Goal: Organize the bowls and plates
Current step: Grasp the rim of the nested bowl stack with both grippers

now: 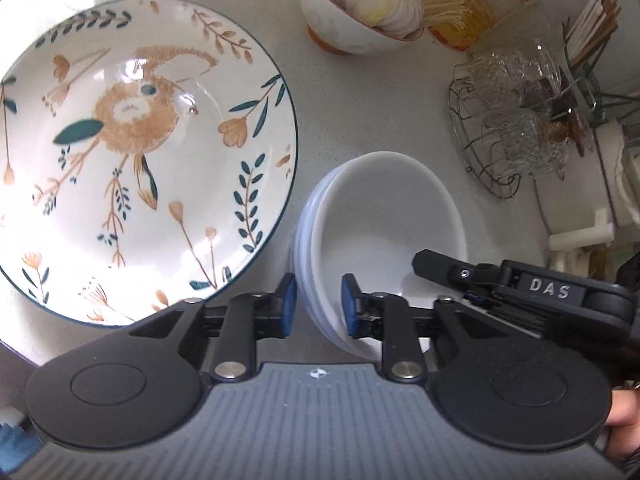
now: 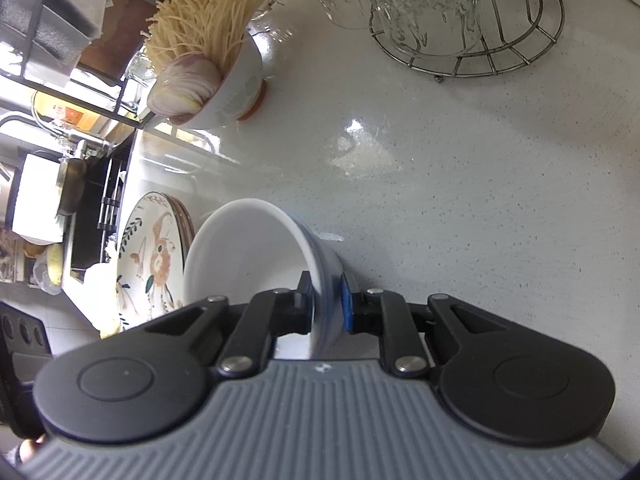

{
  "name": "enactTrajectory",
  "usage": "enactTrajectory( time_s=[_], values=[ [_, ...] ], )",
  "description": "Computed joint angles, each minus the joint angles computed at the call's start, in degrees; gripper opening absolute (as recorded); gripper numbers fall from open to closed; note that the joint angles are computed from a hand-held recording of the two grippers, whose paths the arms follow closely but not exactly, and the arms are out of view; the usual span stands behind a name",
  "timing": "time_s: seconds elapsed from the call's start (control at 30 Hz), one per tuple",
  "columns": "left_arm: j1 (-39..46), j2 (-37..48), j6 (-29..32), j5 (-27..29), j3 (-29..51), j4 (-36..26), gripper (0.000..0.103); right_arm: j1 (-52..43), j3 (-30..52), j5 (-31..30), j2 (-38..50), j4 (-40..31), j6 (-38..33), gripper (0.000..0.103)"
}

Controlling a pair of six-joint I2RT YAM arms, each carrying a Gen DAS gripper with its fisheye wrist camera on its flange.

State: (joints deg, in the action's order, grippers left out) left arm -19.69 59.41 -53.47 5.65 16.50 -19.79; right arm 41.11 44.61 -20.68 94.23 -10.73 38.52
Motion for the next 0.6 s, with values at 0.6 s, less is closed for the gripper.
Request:
enactTrajectory(
  time_s=[0.6],
  values=[
    [-5.2, 0.2, -0.2, -0.9, 6.5, -3.9, 0.025, -2.0, -2.5, 1.4, -10.1, -5.6, 1.0, 0.017]
  ],
)
